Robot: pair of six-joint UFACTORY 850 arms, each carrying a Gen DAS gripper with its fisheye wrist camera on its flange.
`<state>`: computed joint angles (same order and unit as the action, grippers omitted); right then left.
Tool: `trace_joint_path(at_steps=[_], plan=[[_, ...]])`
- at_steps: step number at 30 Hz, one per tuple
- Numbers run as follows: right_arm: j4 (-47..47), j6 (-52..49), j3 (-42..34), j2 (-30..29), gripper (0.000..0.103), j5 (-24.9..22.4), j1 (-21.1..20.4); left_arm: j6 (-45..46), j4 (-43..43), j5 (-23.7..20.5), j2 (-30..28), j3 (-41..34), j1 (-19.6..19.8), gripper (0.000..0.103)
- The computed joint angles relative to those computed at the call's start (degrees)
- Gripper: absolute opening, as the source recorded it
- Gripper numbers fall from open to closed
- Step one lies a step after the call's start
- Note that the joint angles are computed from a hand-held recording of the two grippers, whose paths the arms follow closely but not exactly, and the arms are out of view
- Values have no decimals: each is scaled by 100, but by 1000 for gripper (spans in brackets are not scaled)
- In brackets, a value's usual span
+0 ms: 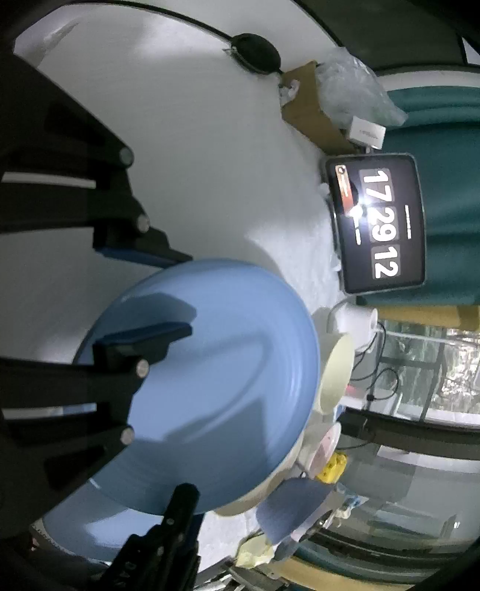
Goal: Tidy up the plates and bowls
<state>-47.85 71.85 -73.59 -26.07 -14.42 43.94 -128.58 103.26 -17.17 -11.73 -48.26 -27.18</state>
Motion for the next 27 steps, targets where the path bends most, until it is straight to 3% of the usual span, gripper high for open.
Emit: trace_joint_path(at_steps=[27], plan=[[-2349, 2873, 1897, 1378, 25, 54, -255, 939, -1066, -163, -107, -229, -1167, 31]])
